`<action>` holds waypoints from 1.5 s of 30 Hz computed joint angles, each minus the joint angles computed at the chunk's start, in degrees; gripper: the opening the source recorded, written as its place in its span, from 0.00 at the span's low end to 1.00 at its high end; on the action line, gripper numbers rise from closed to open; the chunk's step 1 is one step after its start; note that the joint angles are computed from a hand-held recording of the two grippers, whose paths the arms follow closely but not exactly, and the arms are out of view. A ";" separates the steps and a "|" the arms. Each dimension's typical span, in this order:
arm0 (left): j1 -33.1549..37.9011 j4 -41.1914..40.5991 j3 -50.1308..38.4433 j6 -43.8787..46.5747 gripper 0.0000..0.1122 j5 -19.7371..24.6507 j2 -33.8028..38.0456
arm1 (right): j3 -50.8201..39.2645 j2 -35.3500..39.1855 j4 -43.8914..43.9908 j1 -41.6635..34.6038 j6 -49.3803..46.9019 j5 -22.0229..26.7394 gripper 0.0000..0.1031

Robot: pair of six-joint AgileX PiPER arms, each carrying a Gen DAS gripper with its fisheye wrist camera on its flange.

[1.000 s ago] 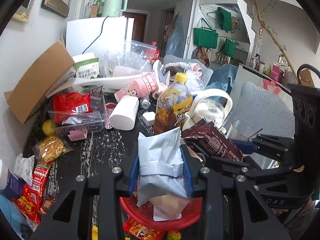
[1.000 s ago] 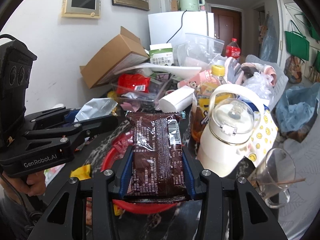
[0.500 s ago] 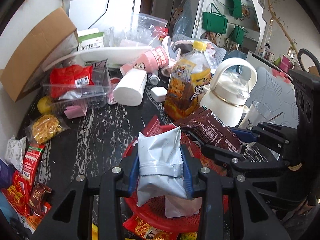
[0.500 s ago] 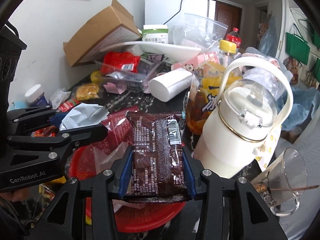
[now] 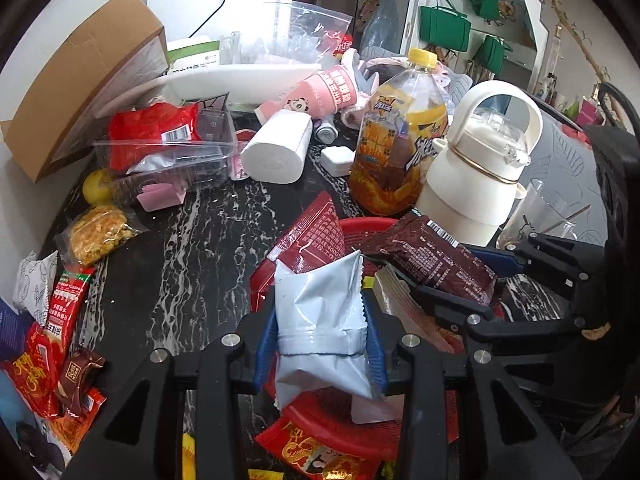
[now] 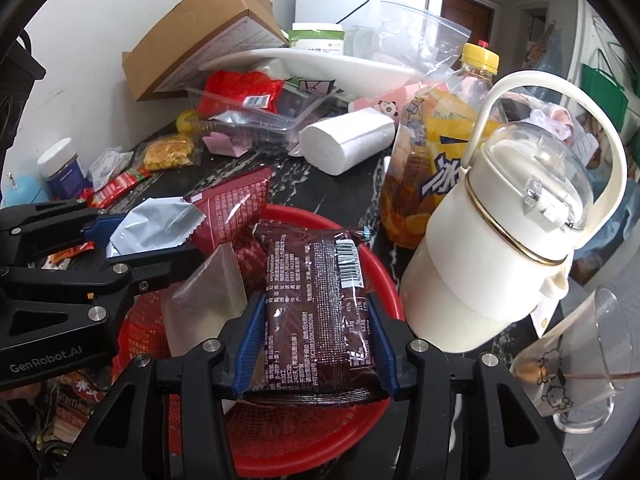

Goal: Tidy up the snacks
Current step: 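Carry the white foil packet and chocolate bar over the red basket, then open both grippers to drop the foil packet and chocolate bar into the basket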

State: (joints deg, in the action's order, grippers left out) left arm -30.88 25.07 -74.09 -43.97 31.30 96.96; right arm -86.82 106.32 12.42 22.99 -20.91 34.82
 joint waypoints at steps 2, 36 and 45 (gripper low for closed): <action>0.08 -0.26 0.33 0.17 0.34 -0.33 -0.24 | -0.15 -0.06 -0.71 0.17 0.76 0.27 0.53; -3.35 -3.53 -1.82 4.39 0.59 0.54 0.50 | 8.83 -9.41 -1.70 -3.27 1.97 -1.45 0.69; -4.52 -0.79 -1.48 1.91 0.59 1.42 -1.52 | 10.29 -11.41 -0.95 -3.39 1.68 -1.72 0.69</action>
